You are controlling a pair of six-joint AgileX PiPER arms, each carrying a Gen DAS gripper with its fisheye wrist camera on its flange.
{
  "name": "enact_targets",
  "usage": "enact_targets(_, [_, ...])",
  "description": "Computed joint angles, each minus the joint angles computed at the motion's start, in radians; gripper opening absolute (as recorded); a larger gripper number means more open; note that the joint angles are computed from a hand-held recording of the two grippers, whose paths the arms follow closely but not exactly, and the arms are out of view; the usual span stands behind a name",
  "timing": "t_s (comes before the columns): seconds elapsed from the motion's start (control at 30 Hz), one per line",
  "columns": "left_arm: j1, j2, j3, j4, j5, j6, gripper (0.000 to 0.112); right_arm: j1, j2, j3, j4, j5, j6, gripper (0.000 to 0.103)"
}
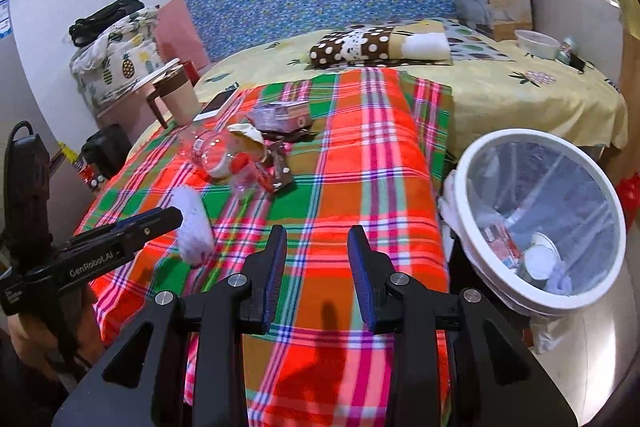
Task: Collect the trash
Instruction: 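Grasp the second white foam net sleeve with the left tool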
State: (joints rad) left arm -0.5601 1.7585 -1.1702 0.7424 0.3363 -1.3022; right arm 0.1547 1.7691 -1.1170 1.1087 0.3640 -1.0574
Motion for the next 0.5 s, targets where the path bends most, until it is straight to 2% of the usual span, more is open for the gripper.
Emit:
enact_targets(0.13, [0.029, 0.003, 0.012, 0.008, -0.001, -0.039, 0.047, 0.005, 0.003, -0.004, -0.004, 0.002, 0.010, 0.034])
enact_targets(0.3, [0.047, 0.068, -0.057, -0.129, 0.017, 0.057, 0.049, 0.007, 0.014, -0.020, -0.024, 0.002, 0.045, 0.034])
enact_targets(0.5, [0.039, 0.168, -0.176, -0.180, 0.117, 0.096, 0.049, 0.019, 0.022, -0.040, -0.063, 0.000, 0.083, 0.034])
